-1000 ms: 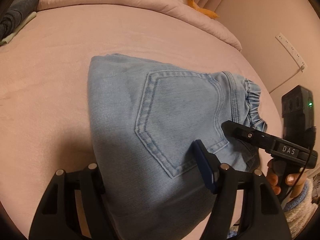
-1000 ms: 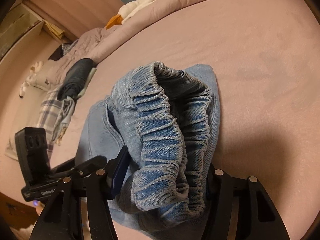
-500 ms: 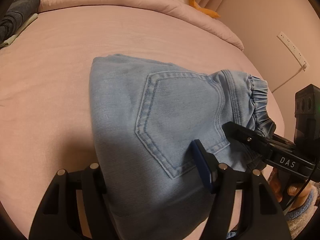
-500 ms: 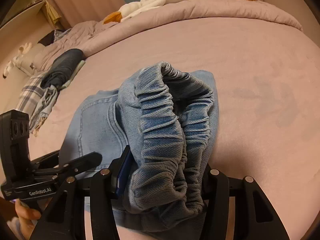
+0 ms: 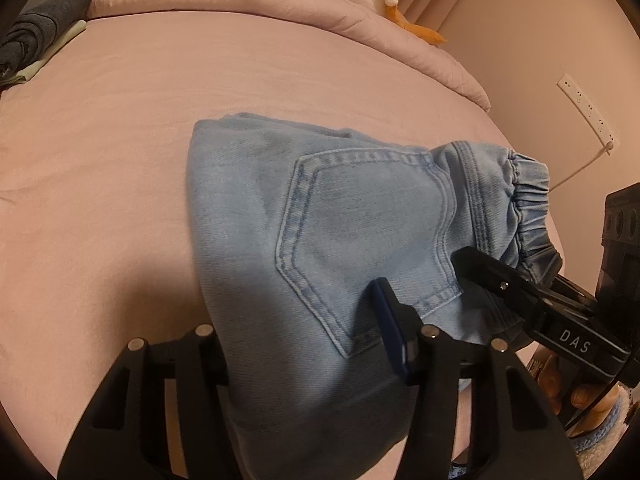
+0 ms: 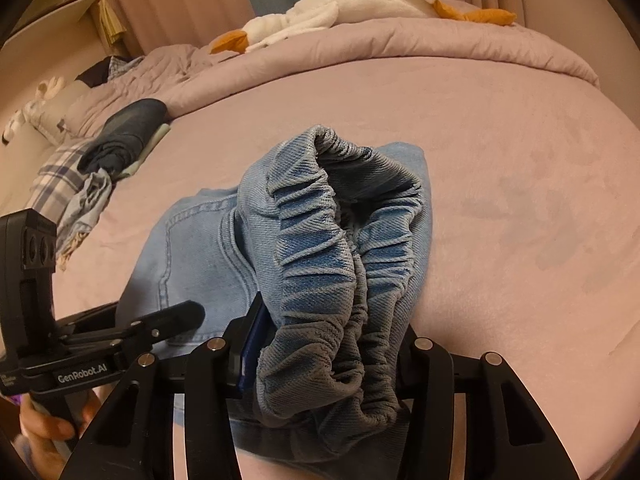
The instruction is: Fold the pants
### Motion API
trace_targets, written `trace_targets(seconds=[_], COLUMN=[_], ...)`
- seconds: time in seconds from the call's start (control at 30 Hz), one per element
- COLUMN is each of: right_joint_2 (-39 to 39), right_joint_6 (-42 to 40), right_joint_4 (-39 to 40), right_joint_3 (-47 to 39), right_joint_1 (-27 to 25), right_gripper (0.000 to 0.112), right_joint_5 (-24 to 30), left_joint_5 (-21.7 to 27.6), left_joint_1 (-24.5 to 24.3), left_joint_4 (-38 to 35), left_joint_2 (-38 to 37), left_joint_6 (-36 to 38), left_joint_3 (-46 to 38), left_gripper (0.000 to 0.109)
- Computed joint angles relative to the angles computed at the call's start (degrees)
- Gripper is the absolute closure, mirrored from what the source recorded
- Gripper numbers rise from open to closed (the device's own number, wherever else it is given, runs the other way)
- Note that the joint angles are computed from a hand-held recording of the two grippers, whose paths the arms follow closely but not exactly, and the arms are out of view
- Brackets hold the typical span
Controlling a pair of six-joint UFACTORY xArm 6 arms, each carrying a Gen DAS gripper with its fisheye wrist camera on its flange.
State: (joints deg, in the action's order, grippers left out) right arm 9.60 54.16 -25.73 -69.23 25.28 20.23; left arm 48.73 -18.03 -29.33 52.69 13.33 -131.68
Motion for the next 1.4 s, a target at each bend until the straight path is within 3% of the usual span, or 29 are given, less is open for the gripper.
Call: trace_targets(seconds=[0.57,1.4], right_joint_2=[0.46,5.72], right_joint_6=[3.35,-0.78], right_joint_4=[-8.49,-9.67], right_joint_3=[-3.96,-12.98], right_joint_1=[2.47,6.11], right_gripper=[0.065,0.065], right_joint_5=[1.06,4.47], left_joint_5=[-14.05,-21.1], left_joint_1=[0.18,2.35], left_joint_4=[-5.75,-14.01], left_joint_2=[-13.45,-22.15], left_joint_6=[5.47,10.1], left_joint_3=[21.27,34.37], left_gripper=[0.057,0.057])
